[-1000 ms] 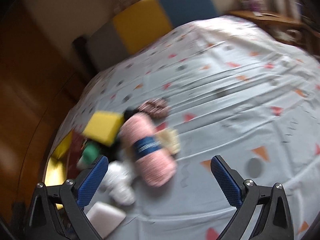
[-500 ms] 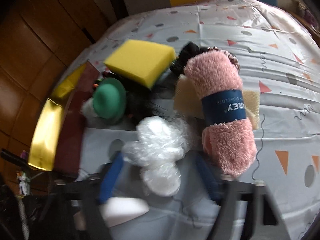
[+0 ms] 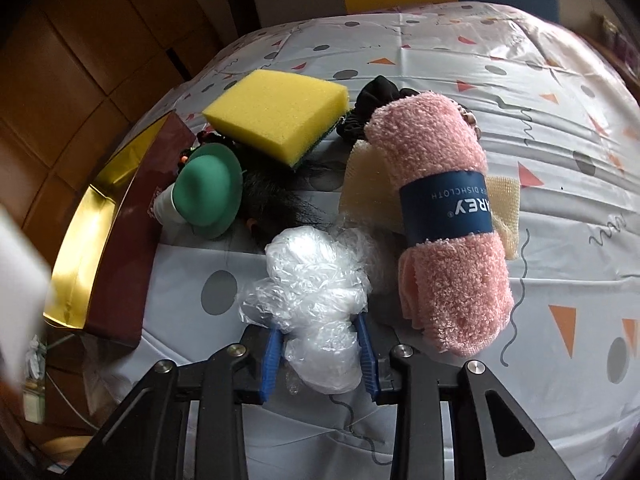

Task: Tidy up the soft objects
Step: 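Place the foam block in the tray with left gripper while right grasps the plastic puff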

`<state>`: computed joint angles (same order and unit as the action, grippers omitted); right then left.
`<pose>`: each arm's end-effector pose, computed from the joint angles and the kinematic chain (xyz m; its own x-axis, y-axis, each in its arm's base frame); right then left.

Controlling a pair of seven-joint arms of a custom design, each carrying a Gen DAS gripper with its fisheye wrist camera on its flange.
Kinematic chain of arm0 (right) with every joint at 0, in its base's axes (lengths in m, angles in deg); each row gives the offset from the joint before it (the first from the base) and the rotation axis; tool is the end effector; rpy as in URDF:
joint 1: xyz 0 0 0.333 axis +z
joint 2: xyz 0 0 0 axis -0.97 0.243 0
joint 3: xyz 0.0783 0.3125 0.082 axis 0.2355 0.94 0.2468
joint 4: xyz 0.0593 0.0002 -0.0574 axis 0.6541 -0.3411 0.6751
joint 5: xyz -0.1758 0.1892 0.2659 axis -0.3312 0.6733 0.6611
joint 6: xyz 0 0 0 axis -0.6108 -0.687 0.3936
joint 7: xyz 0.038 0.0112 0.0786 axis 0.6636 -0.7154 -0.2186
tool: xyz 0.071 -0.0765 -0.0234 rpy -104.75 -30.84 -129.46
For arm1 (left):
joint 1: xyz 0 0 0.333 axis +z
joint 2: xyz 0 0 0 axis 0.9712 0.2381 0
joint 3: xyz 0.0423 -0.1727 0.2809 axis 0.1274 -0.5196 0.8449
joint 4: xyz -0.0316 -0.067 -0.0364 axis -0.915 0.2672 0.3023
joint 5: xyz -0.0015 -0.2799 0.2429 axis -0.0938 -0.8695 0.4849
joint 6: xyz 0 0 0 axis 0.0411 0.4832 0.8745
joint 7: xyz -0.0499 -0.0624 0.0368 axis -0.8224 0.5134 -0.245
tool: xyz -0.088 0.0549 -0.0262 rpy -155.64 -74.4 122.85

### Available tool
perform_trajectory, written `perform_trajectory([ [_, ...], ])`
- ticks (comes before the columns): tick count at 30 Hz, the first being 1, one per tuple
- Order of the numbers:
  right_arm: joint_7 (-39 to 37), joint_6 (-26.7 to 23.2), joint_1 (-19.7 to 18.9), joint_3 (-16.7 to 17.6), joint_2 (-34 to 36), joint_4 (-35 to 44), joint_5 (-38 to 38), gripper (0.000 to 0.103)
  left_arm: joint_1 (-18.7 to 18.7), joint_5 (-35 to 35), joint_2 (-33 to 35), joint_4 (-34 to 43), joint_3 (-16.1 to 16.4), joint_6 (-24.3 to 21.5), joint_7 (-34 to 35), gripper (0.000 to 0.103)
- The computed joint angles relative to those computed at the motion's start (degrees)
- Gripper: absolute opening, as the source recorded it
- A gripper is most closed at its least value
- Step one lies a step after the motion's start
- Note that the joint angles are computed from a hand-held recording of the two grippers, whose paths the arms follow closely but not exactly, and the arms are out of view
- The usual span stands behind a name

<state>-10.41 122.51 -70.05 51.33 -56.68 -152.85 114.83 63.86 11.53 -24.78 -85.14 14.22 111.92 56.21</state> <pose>0.6352 0.1220 0.4058 0.1697 -0.9356 -0.3098 -0.8893 -0.0099 -0.4572 0.5332 -0.2565 0.4826 -0.3786 -0.8457 0.3762 -0.7138 0.0080 -0.7003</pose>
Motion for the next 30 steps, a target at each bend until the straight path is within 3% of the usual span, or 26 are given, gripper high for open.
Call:
perform_trajectory([
  [1,0.1,0.2,0.2,0.0,0.1,0.0,-0.2,0.034,0.2,2.3,0.2,0.1,1.0,1.6,-3.6,0.017],
  [3,0.3,0.5,0.4,-0.2,-0.1,-0.2,-0.9,0.034,-2.8,15.5,1.2,0.0,7.3,4.0,-18.8,0.017],
  [7,0.9,1.2,1.0,-0.4,-0.2,-0.6,-2.6,0.034,-3.6,27.3,5.9,4.7,14.7,0.9,-36.1,0.017],
  [8,1.2,1.3,1.1,-0.4,0.0,-0.4,-2.9,0.034,-2.7,27.7,7.4,6.4,14.8,-0.4,-38.1,0.017],
  [13,1.2,1.4,0.8,0.1,0.2,-0.3,-2.7,0.034,4.8,24.3,14.7,14.8,8.4,-4.2,-40.3,0.017],
  [14,1.3,1.5,0.9,0.1,0.3,-0.2,-2.9,0.034,4.9,25.3,15.9,16.0,8.3,-4.1,-41.4,0.017],
  [15,1.3,1.5,0.9,0.1,0.3,-0.2,-3.0,0.034,3.4,28.6,17.1,17.4,10.2,-4.3,-45.2,0.018],
  [18,1.7,1.4,1.0,0.1,0.8,0.4,-3.3,0.034,0.2,36.1,20.3,22.1,14.3,-8.4,-53.2,0.046],
  [19,1.5,1.3,0.9,0.2,0.8,0.4,-3.2,0.034,-2.2,40.9,21.1,23.7,17.5,-11.6,-58.4,0.051],
  [25,3.0,1.8,1.8,-0.3,1.0,0.5,-5.0,0.034,-7.3,55.9,18.1,20.0,24.2,-14.9,-70.2,0.059],
  [30,4.9,3.0,2.7,-0.8,0.9,-0.1,-7.6,0.034,-10.2,67.5,13.5,14.0,26.9,-15.3,-78.9,0.059],
])
